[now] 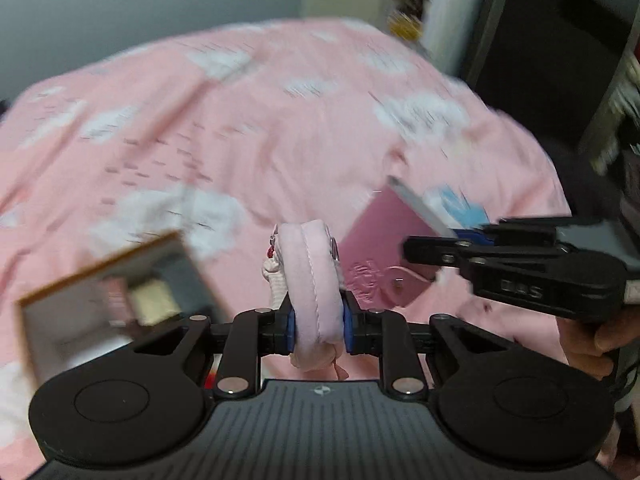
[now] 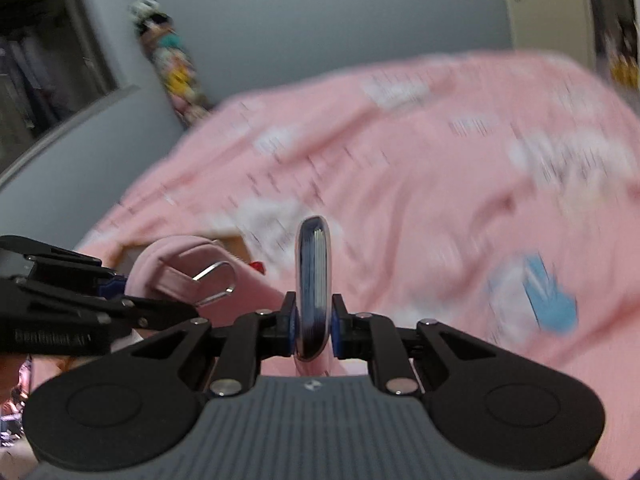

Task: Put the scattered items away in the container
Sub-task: 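Carry the pouch and card holder over the orange box with both grippers, then lower the pouch and card holder into the box and open both grippers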

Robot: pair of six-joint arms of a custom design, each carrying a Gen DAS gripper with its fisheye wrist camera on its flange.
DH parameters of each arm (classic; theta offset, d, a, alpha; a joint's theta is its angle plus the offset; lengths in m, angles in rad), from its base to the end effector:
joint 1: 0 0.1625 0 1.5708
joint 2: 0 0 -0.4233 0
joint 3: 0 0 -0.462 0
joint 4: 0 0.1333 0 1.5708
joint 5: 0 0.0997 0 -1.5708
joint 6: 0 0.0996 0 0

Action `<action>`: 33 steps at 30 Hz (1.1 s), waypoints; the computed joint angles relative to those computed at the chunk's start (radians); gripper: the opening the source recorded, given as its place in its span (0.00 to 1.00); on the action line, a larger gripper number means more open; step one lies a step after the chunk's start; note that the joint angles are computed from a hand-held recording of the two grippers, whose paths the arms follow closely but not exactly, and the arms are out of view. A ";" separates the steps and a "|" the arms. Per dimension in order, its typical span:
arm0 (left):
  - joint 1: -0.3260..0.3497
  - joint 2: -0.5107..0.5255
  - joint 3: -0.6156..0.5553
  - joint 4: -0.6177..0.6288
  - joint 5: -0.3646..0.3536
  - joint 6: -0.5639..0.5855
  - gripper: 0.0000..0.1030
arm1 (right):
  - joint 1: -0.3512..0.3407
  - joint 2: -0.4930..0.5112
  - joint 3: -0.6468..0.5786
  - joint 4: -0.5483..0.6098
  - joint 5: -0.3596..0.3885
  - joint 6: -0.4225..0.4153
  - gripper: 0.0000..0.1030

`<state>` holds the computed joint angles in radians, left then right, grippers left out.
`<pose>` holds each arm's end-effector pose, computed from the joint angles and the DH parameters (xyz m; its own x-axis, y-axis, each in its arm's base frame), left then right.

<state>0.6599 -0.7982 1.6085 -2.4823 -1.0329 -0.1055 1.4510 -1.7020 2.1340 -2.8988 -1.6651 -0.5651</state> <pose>-0.4572 -0.5881 0.0559 -0.6470 0.5789 -0.4962 0.7219 0.6746 -0.1541 0.0628 -0.5151 0.4046 -0.8673 -0.1700 0.4678 -0.4615 0.6266 -0.6279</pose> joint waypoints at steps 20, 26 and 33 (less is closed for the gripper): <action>0.114 -0.129 0.066 -0.022 0.286 -0.097 0.24 | 0.169 0.430 -0.206 -0.015 0.096 0.057 0.17; 0.158 -0.113 0.050 0.000 0.257 -0.088 0.24 | 0.170 0.511 -0.244 -0.031 0.036 0.048 0.17; 0.194 -0.087 0.033 0.015 0.230 -0.084 0.24 | 0.177 0.571 -0.253 -0.087 -0.021 0.008 0.17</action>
